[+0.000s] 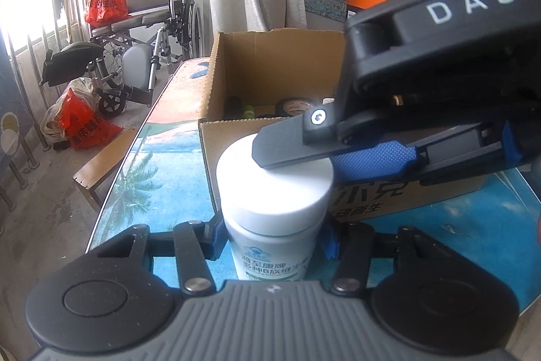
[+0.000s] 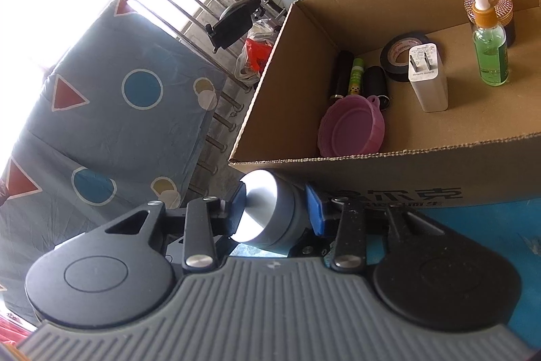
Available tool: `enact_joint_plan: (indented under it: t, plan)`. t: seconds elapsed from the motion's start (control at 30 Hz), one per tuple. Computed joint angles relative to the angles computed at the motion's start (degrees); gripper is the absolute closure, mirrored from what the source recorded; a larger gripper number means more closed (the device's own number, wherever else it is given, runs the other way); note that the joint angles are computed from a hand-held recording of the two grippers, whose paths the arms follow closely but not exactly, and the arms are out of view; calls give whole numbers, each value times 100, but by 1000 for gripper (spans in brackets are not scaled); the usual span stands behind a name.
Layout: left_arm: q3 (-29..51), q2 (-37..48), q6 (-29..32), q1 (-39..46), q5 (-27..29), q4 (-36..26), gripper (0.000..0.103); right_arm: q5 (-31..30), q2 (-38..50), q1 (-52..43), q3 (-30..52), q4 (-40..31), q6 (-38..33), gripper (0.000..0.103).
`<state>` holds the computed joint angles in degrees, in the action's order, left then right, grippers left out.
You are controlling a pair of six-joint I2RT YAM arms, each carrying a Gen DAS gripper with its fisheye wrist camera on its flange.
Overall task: Organize rigid objects
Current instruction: 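Grasp the white supplement bottle by its lid with the right tool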
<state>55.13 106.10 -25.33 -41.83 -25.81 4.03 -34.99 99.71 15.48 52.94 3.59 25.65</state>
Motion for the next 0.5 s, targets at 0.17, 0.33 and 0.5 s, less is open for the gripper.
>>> enact_joint_plan:
  t: [0.17, 0.33, 0.5]
  plan:
    - [60, 23, -41, -119, -11, -70, 49, -25, -147, -101, -153, -23, -28, 66]
    - [166, 62, -7, -233, -62, -149, 49, -99, -332, -233, -299, -56, -41, 66]
    - [207, -13, 50, -374, -197, -243, 49, -192, -693, -355, -585, -44, -86, 65]
